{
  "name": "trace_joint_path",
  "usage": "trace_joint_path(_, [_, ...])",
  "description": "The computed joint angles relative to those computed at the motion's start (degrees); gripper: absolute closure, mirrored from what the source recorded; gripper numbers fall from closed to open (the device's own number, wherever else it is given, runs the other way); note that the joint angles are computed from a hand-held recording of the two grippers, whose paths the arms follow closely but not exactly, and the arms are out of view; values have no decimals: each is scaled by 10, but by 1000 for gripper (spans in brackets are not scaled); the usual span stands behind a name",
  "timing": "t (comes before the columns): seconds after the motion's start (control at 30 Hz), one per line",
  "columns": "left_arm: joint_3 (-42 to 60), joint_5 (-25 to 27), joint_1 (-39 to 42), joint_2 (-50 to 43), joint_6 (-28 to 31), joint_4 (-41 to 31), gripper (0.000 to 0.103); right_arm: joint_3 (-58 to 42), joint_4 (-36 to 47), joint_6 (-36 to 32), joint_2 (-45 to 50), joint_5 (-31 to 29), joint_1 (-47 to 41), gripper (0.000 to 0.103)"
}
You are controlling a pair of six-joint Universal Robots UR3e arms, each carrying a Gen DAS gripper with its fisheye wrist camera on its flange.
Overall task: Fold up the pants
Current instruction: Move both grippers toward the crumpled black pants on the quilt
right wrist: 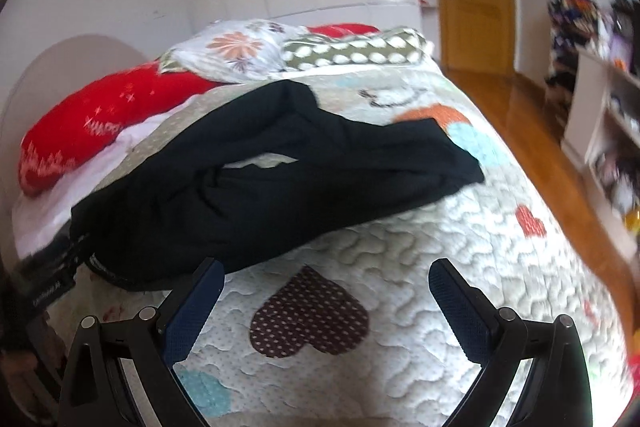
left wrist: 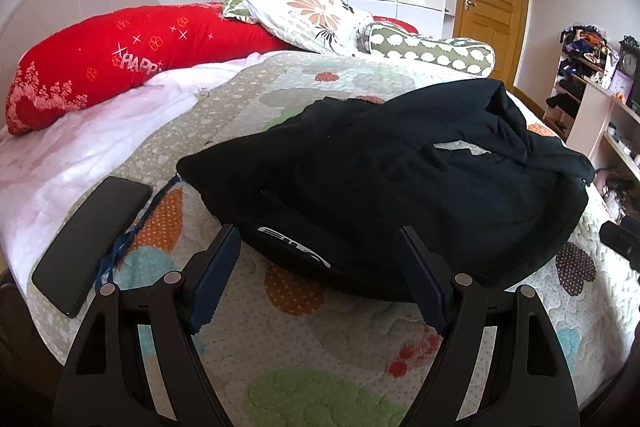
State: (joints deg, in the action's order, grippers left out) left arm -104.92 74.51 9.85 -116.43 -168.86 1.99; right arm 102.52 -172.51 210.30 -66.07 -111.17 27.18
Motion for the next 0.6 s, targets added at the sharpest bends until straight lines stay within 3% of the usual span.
trace_joint_path(0.6, [2,-13,13,-2,-10,-8,23,37,-22,10,-10,28,-24,2])
